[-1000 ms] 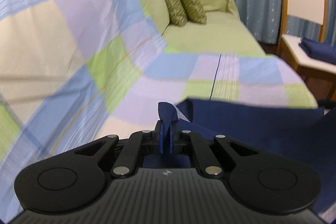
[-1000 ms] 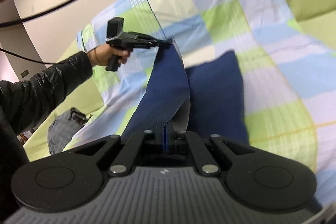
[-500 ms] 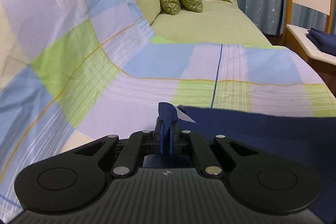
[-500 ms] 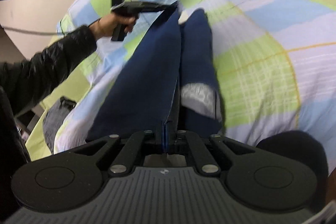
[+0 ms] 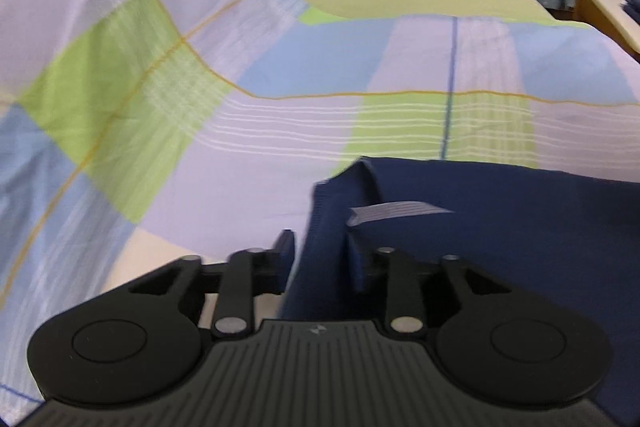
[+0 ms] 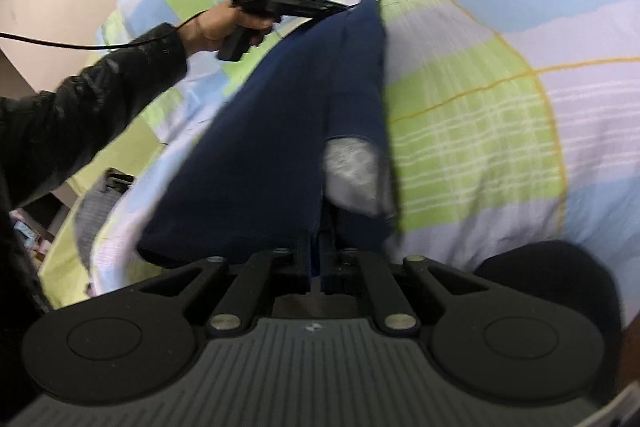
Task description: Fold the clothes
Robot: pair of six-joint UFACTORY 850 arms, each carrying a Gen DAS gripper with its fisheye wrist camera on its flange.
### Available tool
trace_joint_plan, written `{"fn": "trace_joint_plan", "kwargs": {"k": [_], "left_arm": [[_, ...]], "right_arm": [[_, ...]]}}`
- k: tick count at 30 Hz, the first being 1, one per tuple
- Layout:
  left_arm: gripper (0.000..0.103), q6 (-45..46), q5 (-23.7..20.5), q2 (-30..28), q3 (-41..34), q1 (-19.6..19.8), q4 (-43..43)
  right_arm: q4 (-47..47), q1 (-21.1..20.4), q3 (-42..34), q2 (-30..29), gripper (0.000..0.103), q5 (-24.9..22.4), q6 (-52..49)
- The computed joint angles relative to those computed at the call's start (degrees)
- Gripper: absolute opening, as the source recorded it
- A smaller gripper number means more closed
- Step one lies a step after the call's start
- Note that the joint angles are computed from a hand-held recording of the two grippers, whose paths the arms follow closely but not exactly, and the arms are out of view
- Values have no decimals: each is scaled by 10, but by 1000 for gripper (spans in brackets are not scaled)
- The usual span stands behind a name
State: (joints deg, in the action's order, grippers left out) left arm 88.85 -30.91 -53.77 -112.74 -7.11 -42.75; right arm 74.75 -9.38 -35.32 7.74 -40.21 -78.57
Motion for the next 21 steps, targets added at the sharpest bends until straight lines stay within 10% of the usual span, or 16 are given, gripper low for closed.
{"fn": "trace_joint_plan", "kwargs": {"k": [21], "left_arm": [[54,155,234,268,389,-32,-102]], "right_arm": [[35,35,-57,5,25,25,-76]]}}
